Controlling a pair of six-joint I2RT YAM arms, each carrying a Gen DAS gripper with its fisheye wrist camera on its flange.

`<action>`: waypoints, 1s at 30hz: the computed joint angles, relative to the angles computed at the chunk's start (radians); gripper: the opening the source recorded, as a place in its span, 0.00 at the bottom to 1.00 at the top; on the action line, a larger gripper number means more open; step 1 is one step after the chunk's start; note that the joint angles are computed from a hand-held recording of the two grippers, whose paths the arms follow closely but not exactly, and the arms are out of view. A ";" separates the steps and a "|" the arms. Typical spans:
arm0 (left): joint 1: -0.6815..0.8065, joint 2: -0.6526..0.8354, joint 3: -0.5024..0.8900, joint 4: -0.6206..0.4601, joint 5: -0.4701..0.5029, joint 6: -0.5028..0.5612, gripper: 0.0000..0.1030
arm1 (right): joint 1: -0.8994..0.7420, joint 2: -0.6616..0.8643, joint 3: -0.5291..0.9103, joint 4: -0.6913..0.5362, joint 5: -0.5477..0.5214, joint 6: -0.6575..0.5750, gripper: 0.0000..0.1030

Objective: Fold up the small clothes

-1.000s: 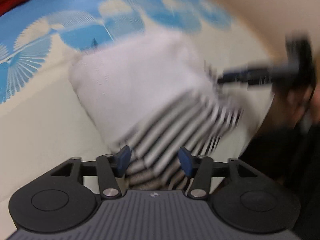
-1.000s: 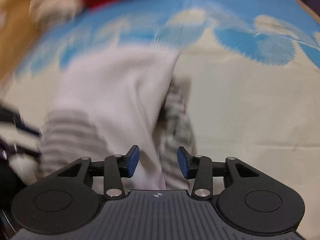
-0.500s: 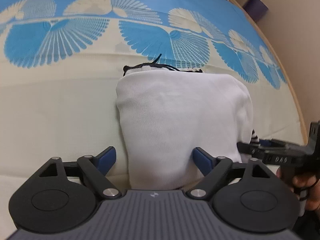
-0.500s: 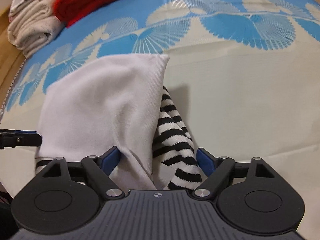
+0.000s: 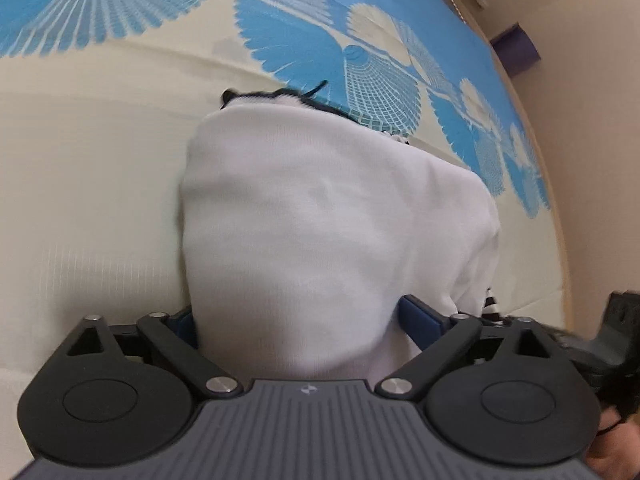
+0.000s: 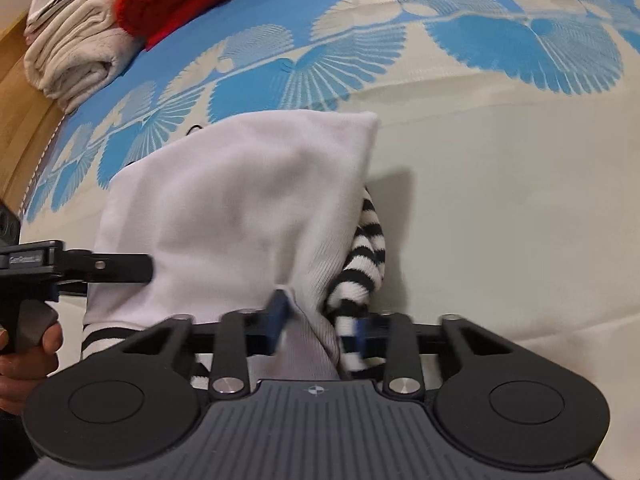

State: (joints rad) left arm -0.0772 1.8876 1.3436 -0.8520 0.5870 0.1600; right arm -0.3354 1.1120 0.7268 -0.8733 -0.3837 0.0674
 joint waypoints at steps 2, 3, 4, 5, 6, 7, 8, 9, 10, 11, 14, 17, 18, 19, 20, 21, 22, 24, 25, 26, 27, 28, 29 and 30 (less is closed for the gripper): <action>-0.007 -0.009 0.001 0.022 0.004 -0.006 0.71 | 0.014 0.003 0.003 0.006 0.015 0.014 0.22; -0.006 -0.016 0.002 0.029 0.014 -0.005 0.63 | 0.018 0.006 0.004 0.013 0.020 0.023 0.21; -0.002 -0.018 0.013 0.025 0.032 0.001 0.50 | 0.021 0.005 0.005 0.020 0.027 0.030 0.19; 0.001 -0.023 0.023 0.021 0.046 0.011 0.45 | 0.027 0.002 0.006 0.030 0.031 0.043 0.17; -0.001 -0.040 0.025 0.036 0.047 0.025 0.44 | 0.029 -0.005 0.007 0.040 0.033 0.054 0.16; -0.004 -0.062 0.017 0.060 0.037 0.034 0.43 | 0.034 -0.014 0.007 0.052 0.038 0.067 0.15; -0.005 -0.084 0.010 0.088 0.029 0.031 0.43 | 0.038 -0.028 0.006 0.070 0.040 0.086 0.15; -0.002 -0.099 0.007 0.110 0.028 0.017 0.43 | 0.043 -0.040 0.006 0.090 0.039 0.110 0.14; 0.002 -0.111 0.005 0.137 0.028 -0.003 0.43 | 0.044 -0.050 0.005 0.111 0.035 0.134 0.14; 0.010 -0.124 0.002 0.166 0.029 -0.018 0.45 | 0.050 -0.061 0.004 0.136 0.033 0.164 0.14; 0.027 -0.155 -0.003 0.246 0.019 -0.059 0.55 | 0.100 -0.093 -0.003 0.232 0.055 0.254 0.14; 0.044 -0.168 0.005 0.284 -0.003 -0.090 0.74 | 0.180 -0.087 -0.001 0.310 0.138 0.311 0.19; 0.056 -0.168 0.013 0.275 -0.013 -0.100 0.74 | 0.216 -0.075 0.010 0.316 0.192 0.323 0.23; 0.066 -0.161 0.027 0.255 -0.026 -0.100 0.75 | 0.254 -0.067 0.019 0.312 0.263 0.325 0.26; 0.074 -0.170 0.019 0.259 -0.051 -0.102 0.75 | 0.285 -0.062 0.028 0.305 0.320 0.314 0.34; 0.082 -0.190 0.001 0.273 -0.068 -0.096 0.75 | 0.296 -0.062 0.031 0.303 0.337 0.307 0.37; 0.090 -0.207 -0.011 0.278 -0.077 -0.083 0.75 | 0.294 -0.067 0.032 0.298 0.327 0.310 0.42; 0.109 -0.221 -0.014 0.255 -0.067 -0.043 0.76 | 0.261 -0.069 0.034 0.276 0.258 0.309 0.43; 0.118 -0.226 -0.012 0.238 -0.063 -0.025 0.77 | 0.249 -0.069 0.031 0.253 0.217 0.301 0.48; 0.124 -0.231 -0.013 0.216 -0.067 -0.005 0.77 | 0.236 -0.050 0.036 0.223 0.172 0.283 0.49; 0.134 -0.229 -0.003 0.183 -0.069 0.019 0.77 | 0.238 -0.033 0.042 0.194 0.164 0.266 0.49; 0.138 -0.226 0.001 0.153 -0.078 0.037 0.77 | 0.253 -0.022 0.046 0.168 0.183 0.250 0.49; 0.141 -0.215 0.009 0.107 -0.089 0.058 0.78 | 0.270 -0.009 0.049 0.141 0.211 0.236 0.49; 0.147 -0.200 0.017 0.058 -0.092 0.073 0.79 | 0.278 0.003 0.054 0.121 0.225 0.235 0.49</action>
State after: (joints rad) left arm 0.0697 1.6877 1.3608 -0.7944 0.4946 0.2333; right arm -0.0575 1.1155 0.7803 -0.7525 -0.1591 0.3024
